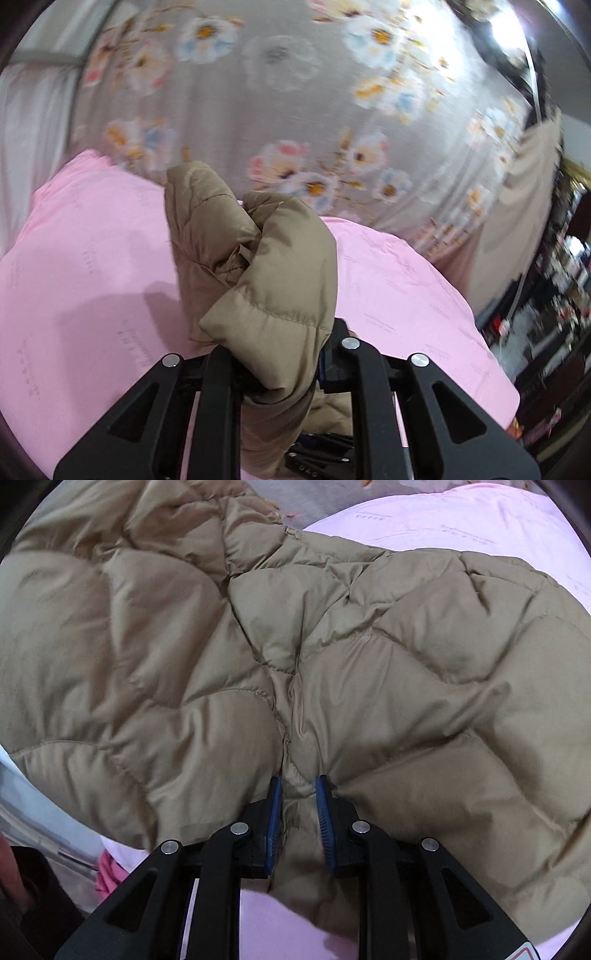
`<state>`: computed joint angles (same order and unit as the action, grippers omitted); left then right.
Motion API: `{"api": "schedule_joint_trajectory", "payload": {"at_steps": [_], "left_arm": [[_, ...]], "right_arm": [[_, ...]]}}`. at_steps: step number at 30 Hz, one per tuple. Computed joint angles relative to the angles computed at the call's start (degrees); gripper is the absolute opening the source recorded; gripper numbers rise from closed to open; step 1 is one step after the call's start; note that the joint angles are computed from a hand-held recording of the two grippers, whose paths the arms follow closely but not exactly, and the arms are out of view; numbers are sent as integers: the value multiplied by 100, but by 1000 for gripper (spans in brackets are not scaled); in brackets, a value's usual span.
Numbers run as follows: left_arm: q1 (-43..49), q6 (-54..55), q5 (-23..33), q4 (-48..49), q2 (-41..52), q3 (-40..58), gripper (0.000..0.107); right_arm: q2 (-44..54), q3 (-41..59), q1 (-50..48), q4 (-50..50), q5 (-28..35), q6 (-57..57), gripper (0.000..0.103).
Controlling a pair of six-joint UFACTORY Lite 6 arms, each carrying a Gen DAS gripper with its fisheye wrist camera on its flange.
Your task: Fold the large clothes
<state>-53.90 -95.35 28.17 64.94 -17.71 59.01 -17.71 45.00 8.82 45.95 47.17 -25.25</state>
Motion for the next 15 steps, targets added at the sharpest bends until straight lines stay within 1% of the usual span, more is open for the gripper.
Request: {"api": "schedule_joint_trajectory", "payload": {"at_steps": [3,6,11,13,15], "left_arm": [[-467,33,2,170,999,821,15],[-708,278,-78,24,1913,1572,15],[-922,1186,-114,-829,3402,2814,15],[-984,1509,-151,-1198,3802,3083,15],[-1040,2011,-173,-1783,4316,3461,15]], "right_arm": [[-818,-263,-1087,-150,731,-209,21],[-1488,-298,-2708,-414,1710,-707,23],[-1795,68,-5350,-763,3018,-1866,23],[-1823,229,-6144,-875,3340,-2317,23],[-1803,436,-6697,-965,3541,-2644,23]]}}
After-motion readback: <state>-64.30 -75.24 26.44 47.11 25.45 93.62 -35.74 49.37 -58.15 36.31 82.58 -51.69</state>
